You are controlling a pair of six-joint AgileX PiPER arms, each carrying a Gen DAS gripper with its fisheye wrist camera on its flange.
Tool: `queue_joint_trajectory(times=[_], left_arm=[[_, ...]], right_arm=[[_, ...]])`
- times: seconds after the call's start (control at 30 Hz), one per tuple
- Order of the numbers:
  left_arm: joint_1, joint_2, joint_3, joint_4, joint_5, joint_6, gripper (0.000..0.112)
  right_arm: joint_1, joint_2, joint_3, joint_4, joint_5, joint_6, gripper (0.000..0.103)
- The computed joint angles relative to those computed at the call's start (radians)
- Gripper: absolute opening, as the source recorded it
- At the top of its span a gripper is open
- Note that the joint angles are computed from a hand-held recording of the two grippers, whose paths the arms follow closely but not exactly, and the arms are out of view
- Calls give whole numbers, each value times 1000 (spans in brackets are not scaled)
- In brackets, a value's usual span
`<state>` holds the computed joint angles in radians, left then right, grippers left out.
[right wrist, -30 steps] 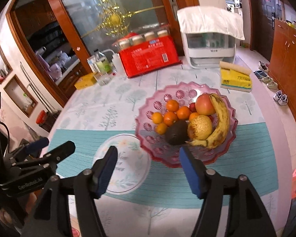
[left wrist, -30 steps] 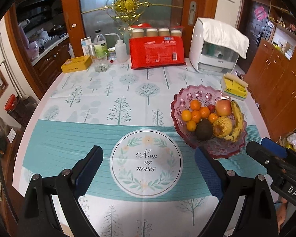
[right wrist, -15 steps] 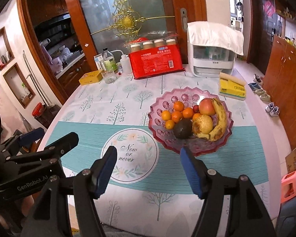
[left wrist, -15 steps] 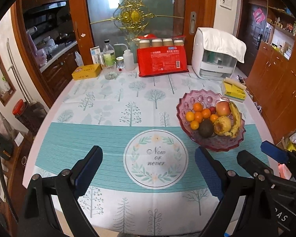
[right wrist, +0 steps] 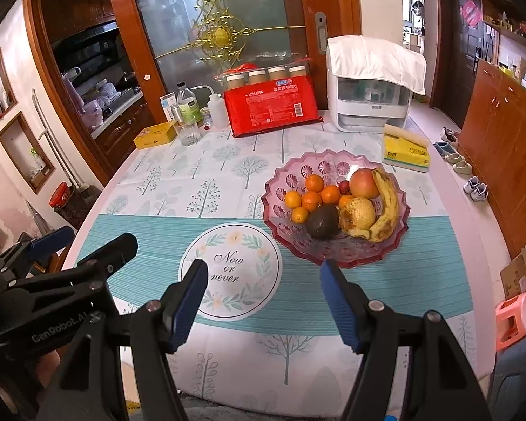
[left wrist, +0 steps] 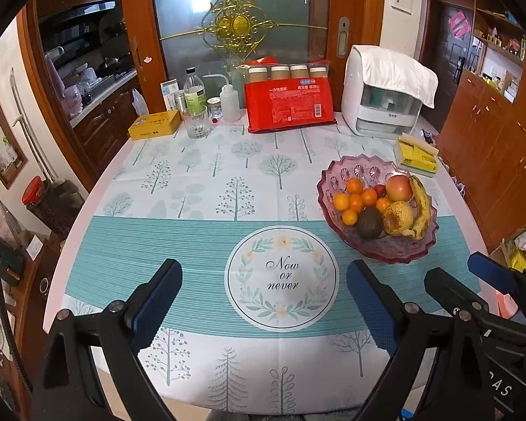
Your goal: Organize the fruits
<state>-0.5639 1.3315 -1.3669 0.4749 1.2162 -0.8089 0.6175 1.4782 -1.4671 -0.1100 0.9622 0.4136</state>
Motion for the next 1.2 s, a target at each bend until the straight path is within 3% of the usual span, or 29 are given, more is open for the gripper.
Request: queue_joint_trajectory(times=[1.2], left_arm=[[77, 60, -29, -99, -53, 127, 94]], right_arm=[[-41, 14, 0, 28, 16, 2, 67]])
